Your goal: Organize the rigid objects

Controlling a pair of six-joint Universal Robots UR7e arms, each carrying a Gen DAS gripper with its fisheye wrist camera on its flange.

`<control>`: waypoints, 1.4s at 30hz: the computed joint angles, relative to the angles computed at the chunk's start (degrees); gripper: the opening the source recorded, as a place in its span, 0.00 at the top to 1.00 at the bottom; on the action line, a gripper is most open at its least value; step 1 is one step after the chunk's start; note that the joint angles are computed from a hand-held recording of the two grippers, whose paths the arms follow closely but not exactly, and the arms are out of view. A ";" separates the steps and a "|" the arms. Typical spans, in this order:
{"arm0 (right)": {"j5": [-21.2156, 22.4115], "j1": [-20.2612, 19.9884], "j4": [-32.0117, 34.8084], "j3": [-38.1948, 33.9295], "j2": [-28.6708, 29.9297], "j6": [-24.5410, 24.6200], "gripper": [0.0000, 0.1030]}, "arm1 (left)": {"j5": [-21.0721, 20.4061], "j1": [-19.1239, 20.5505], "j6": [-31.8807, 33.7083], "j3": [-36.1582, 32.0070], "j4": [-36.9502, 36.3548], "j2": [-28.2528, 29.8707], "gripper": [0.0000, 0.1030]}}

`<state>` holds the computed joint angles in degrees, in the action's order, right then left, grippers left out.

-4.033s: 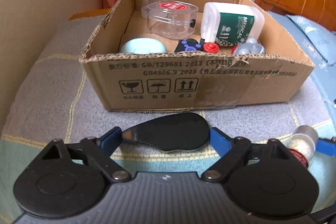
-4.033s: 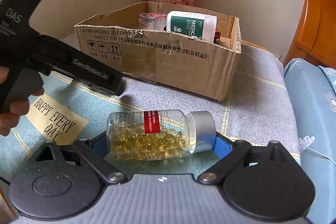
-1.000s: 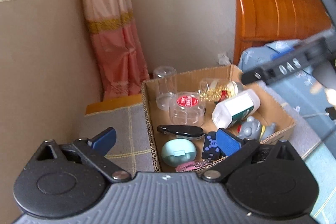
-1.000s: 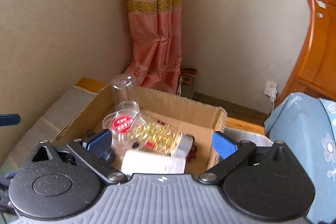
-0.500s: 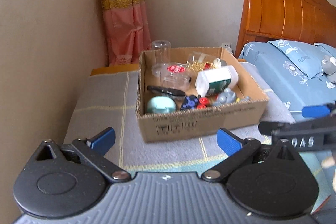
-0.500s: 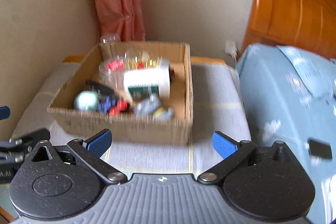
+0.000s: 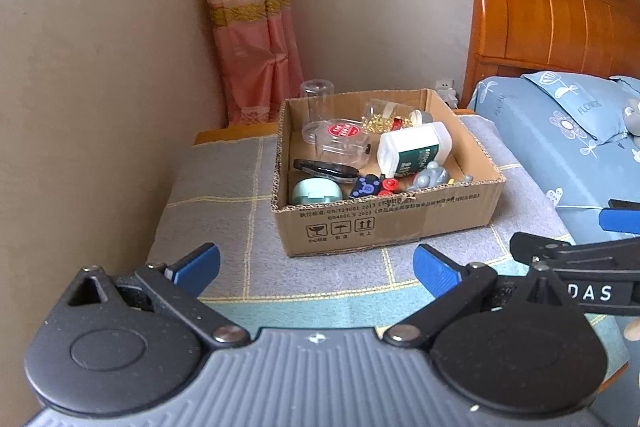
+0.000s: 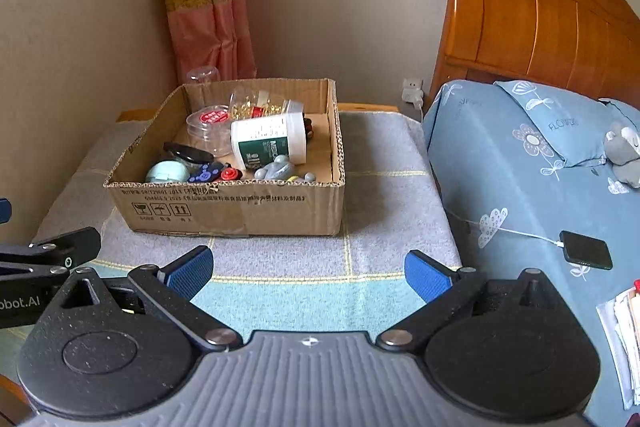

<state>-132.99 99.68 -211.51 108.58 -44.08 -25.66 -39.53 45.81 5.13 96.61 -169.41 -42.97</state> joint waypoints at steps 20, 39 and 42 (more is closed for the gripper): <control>0.71 -0.11 -1.51 0.34 -0.25 -0.56 0.00 | 0.63 -0.19 -1.77 -0.56 1.69 0.04 0.01; 1.46 0.01 -1.69 0.61 -0.84 -1.05 0.00 | 1.17 -0.42 -2.22 -0.99 1.95 0.30 0.01; 1.32 0.06 -1.82 0.56 -0.74 -1.04 0.00 | 1.20 -0.43 -2.18 -0.96 1.95 0.24 0.01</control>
